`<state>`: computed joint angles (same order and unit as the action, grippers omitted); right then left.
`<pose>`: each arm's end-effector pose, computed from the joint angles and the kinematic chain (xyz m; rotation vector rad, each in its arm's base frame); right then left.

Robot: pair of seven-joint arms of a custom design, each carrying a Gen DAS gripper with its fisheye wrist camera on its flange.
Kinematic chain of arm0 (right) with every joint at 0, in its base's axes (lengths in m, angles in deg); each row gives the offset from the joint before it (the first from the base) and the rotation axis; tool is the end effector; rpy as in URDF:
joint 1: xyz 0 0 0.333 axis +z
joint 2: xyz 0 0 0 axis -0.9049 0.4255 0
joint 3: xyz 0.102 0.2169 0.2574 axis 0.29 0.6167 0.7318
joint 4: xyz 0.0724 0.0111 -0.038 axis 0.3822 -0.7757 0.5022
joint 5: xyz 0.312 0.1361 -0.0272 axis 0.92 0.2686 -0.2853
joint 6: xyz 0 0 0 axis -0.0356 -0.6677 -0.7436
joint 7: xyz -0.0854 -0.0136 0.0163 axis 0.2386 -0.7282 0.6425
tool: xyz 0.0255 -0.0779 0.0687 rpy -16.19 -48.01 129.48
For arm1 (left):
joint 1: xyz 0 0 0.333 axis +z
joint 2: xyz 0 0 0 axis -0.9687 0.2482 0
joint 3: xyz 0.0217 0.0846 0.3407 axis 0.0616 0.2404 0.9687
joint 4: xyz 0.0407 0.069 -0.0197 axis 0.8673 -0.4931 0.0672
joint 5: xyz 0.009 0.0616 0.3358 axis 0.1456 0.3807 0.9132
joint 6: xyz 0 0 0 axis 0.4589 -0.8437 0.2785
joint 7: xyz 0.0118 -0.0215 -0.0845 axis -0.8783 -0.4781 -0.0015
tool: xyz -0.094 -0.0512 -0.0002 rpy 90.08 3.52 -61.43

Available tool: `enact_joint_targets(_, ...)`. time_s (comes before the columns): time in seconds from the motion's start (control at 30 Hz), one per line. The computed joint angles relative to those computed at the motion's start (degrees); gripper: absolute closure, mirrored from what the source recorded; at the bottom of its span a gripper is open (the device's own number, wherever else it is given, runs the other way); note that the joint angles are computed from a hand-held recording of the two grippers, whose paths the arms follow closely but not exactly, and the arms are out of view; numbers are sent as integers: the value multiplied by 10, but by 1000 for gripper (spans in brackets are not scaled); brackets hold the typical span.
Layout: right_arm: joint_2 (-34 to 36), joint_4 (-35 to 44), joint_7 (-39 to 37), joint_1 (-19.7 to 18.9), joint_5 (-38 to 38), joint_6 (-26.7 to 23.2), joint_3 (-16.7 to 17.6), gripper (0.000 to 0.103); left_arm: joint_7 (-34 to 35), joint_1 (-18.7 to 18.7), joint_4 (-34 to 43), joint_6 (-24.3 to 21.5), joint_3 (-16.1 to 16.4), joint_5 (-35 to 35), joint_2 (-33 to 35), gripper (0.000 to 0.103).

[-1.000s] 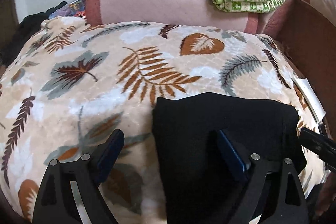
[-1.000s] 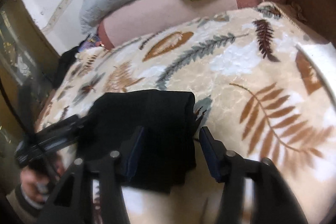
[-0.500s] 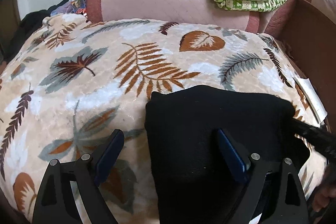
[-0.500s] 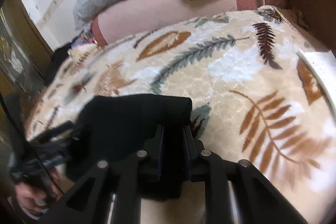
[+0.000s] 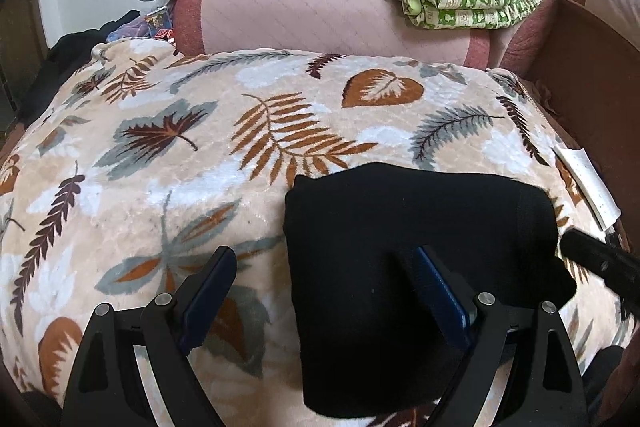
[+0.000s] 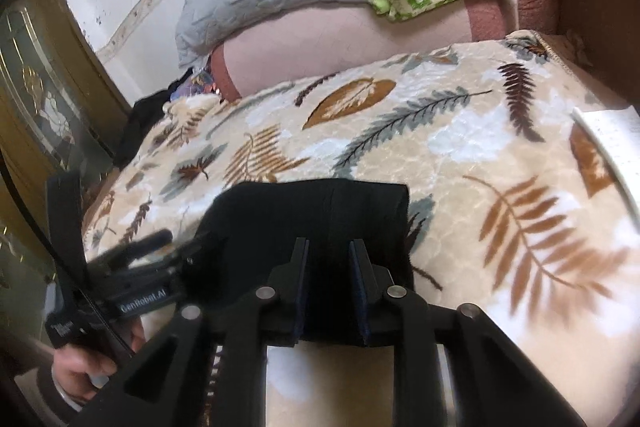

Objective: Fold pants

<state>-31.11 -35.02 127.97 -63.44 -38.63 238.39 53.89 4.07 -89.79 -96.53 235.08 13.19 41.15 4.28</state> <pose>0.5988 0.0485 0.4940 -1.6272 1.7731 -0.1665 0.6163 -0.1882 0.4869 -1.7613 1.9950 -0.7614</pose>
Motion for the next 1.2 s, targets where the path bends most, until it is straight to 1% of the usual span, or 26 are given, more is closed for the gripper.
enact_joint_targets(0.07, -6, -5, -3, 0, 4, 11, 0, 68, -1, -1, -8, 0, 1, 1, -5, 13)
enact_joint_targets(0.1, -6, -5, -13, -3, 14, 10, 3, 68, -2, -1, -10, -3, 1, 1, -7, 13)
enact_joint_targets(0.17, -1, 7, -50, -11, 41, -23, 10, 68, 4, 6, -14, -6, -8, -10, -9, 13)
enact_joint_targets(0.23, 8, 12, -45, -2, 24, -41, 4, 68, 6, 8, -17, -6, -11, -16, -10, 13)
enact_joint_targets(0.3, 18, 12, -29, 4, 8, -44, 0, 68, 8, 5, -16, -13, -11, -14, -9, 13)
enact_joint_targets(0.37, 24, 7, -15, 4, -1, -47, -2, 72, 2, 0, -12, -20, -6, -5, -5, 13)
enact_joint_targets(0.47, 27, -3, -23, -3, 7, -41, 4, 72, 6, 3, -7, -22, -12, -12, 2, 12)
enact_joint_targets(0.63, 23, -4, -14, 0, -7, -36, 5, 70, -8, -6, -5, -18, -3, -4, 6, 12)
enact_joint_targets(0.7, 19, -4, -15, -3, 3, -36, 8, 67, -15, -10, -8, -15, 1, 4, 3, 12)
enact_joint_targets(0.77, 14, -6, -19, -4, 17, -29, 10, 56, -33, -20, -17, -4, 13, 23, -4, 12)
enact_joint_targets(0.8, 12, -7, -20, -3, 22, -25, 10, 53, -44, -23, -23, 5, 19, 32, -8, 12)
enact_joint_targets(0.9, 5, -12, -17, 4, 21, -8, 6, 53, -55, -19, -40, 24, 16, 33, -20, 12)
enact_joint_targets(1.03, -1, -18, -11, 8, 23, 10, 6, 52, -81, -25, -63, 49, 28, 54, -36, 12)
enact_joint_targets(1.1, -4, -20, -2, 12, 17, 20, 4, 45, -87, -24, -70, 54, 28, 63, -43, 12)
enact_joint_targets(1.13, -6, -24, 0, 14, 17, 32, 4, 39, -91, -24, -75, 59, 30, 68, -47, 12)
enact_joint_targets(1.17, -9, -27, -1, 14, 19, 40, 5, 37, -103, -30, -78, 63, 37, 82, -50, 12)
enact_joint_targets(1.2, -11, -30, -1, 14, 20, 46, 6, 36, -119, -38, -81, 63, 47, 100, -54, 12)
